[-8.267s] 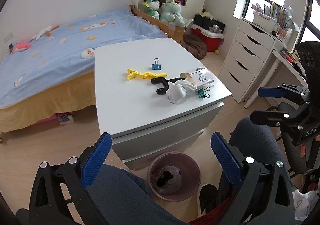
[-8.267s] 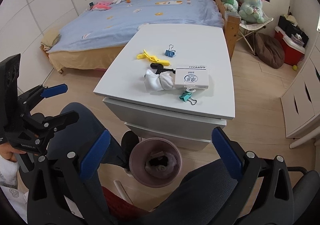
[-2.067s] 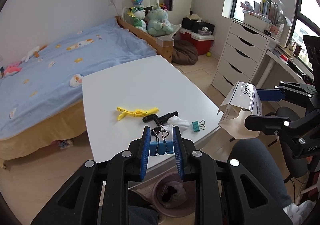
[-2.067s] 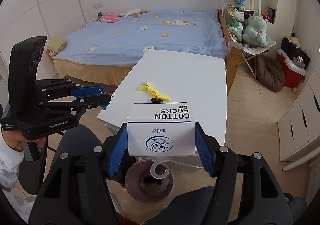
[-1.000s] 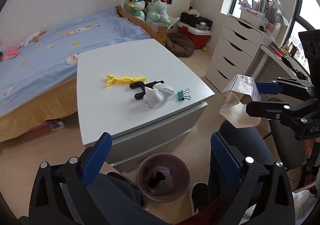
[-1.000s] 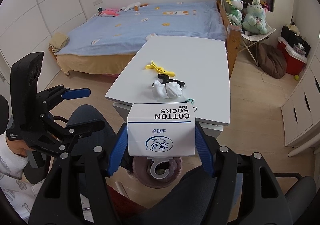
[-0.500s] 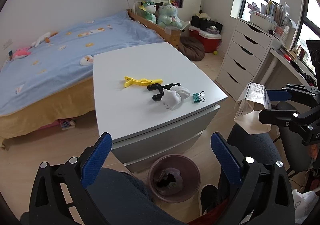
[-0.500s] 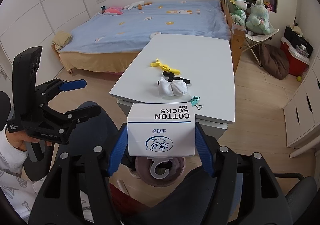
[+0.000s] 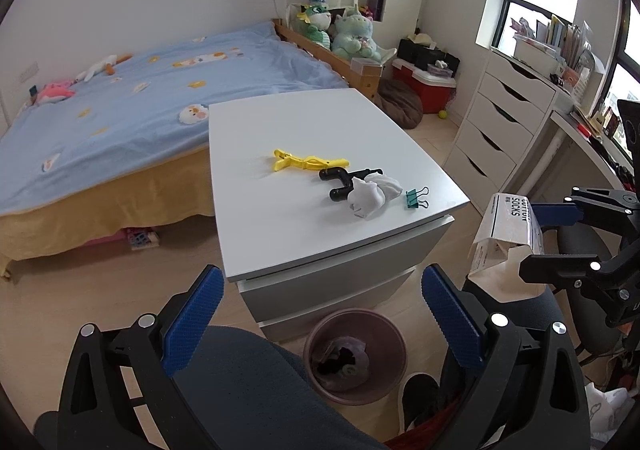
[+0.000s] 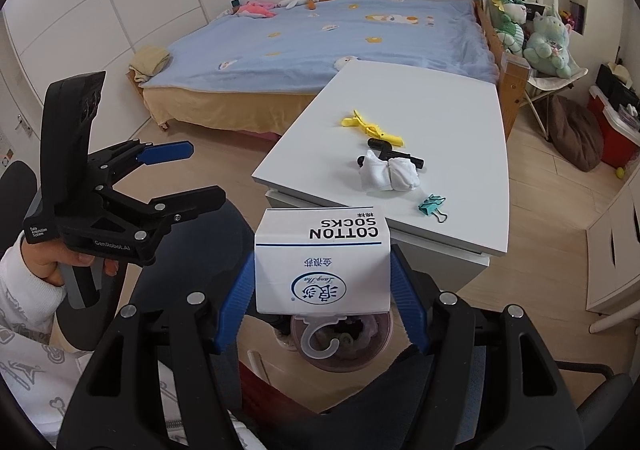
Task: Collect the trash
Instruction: 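Open the right tool over the trash bin to drop the socks box, then move the right tool back over the table toward the teal binder clip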
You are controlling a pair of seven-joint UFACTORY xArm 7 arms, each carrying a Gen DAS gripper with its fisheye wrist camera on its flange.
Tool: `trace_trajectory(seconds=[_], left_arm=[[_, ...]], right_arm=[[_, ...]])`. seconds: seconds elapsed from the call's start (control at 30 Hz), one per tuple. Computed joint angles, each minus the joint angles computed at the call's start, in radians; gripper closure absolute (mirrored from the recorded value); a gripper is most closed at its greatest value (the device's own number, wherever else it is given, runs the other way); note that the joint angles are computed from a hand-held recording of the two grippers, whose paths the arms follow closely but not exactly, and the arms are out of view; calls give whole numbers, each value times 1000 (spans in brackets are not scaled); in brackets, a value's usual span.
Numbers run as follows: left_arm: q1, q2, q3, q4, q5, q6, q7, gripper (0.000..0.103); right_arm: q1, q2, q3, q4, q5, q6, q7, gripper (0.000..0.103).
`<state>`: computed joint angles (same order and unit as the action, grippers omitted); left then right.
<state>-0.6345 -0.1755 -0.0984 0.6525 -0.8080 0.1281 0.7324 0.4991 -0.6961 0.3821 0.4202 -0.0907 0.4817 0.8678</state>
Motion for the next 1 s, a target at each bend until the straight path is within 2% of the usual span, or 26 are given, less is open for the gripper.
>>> trace_trajectory(seconds=[0.03, 0.07, 0.23, 0.57, 1.0], left_arm=[[2, 0, 0, -1, 2, -1, -2, 8], [3, 1, 1, 0, 3, 0, -2, 8], [7, 3, -1, 2, 8, 1, -7, 8], [-1, 8, -5, 12, -33, 27, 29, 8], [11, 17, -27, 26, -44, 33, 35, 8]], right_arm=[[2, 3, -2, 1, 0, 0, -3, 22], [0, 4, -1, -1, -1, -7, -3, 17], [-5, -5, -2, -11, -3, -2, 3, 9], [-31, -41, 18, -28, -20, 25, 54, 5], [-48, -78, -9, -63, -19, 21, 85, 4]])
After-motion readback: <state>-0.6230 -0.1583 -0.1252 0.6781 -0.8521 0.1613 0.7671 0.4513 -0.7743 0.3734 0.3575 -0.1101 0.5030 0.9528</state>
